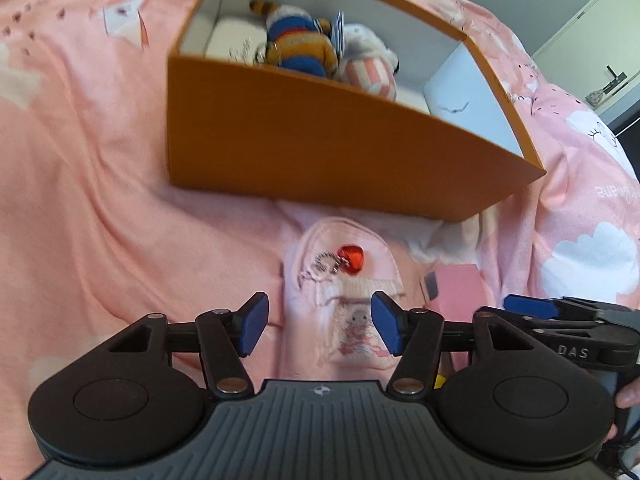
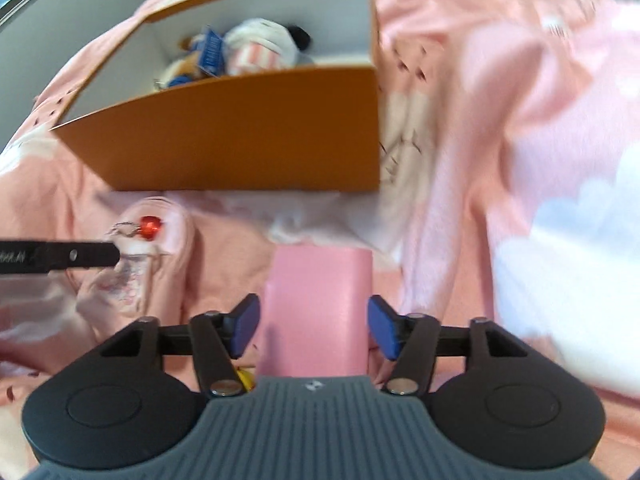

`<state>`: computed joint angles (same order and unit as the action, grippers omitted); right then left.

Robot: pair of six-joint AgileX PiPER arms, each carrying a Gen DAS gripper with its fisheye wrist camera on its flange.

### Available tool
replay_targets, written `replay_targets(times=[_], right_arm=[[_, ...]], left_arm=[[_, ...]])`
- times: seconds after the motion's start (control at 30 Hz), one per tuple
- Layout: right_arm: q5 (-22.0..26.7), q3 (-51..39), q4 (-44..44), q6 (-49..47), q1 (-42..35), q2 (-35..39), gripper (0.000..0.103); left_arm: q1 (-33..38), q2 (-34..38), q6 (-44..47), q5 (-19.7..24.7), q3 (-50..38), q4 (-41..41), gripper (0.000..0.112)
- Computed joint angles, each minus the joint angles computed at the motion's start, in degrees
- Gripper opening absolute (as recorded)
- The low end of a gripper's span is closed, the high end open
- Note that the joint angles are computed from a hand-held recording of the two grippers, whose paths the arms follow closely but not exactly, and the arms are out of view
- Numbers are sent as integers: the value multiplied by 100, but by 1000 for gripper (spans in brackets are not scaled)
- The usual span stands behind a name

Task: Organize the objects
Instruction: 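Grasp the pink pouch with the left tool while the right tool grasps the pink case, then lift the pink pouch and pink case and carry both over the box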

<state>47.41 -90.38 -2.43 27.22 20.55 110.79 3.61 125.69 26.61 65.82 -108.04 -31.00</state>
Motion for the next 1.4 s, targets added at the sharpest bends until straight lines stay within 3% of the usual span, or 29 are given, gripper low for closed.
replay_targets(times=[0.07,0.23,0.37,0.53,0.6,0.67,0.73,0.83,1.03,1.17,1.4], right_arm=[[61,-89,216,-182,-67,127,74],[399,-553,130,-429,49,581,81],[593,-850,-65,-447,134,893,82],[461,-742,32,-481,78,903,80],[348,-582,-5,-409,81,788,72],[175,-371,-141,-165,67,588,50],[71,-213,16,-131,-69,422,44],[8,-75,424,-311,-285,364,45],[103,-255,1330,-910,-578,625,64],[-144,57,2487,-1642,-993,696,63],[-341,486,2548,-1705,-970,77,28]], left_arm=[[-56,15,-47,-38,49,53,67],[-139,-3,-90,-167,197,127,67],[-178,22,-63,-254,276,48,60],[-208,-56,40,-427,452,-25,48],[-172,-137,108,-507,569,-129,38],[-121,-200,246,-568,661,-271,34],[-116,-242,303,-600,707,-289,33],[-122,-291,354,-637,761,-297,33],[-85,-231,277,-545,678,-305,33],[-87,-177,255,-503,616,-260,33],[-49,-20,124,-361,457,-256,34]])
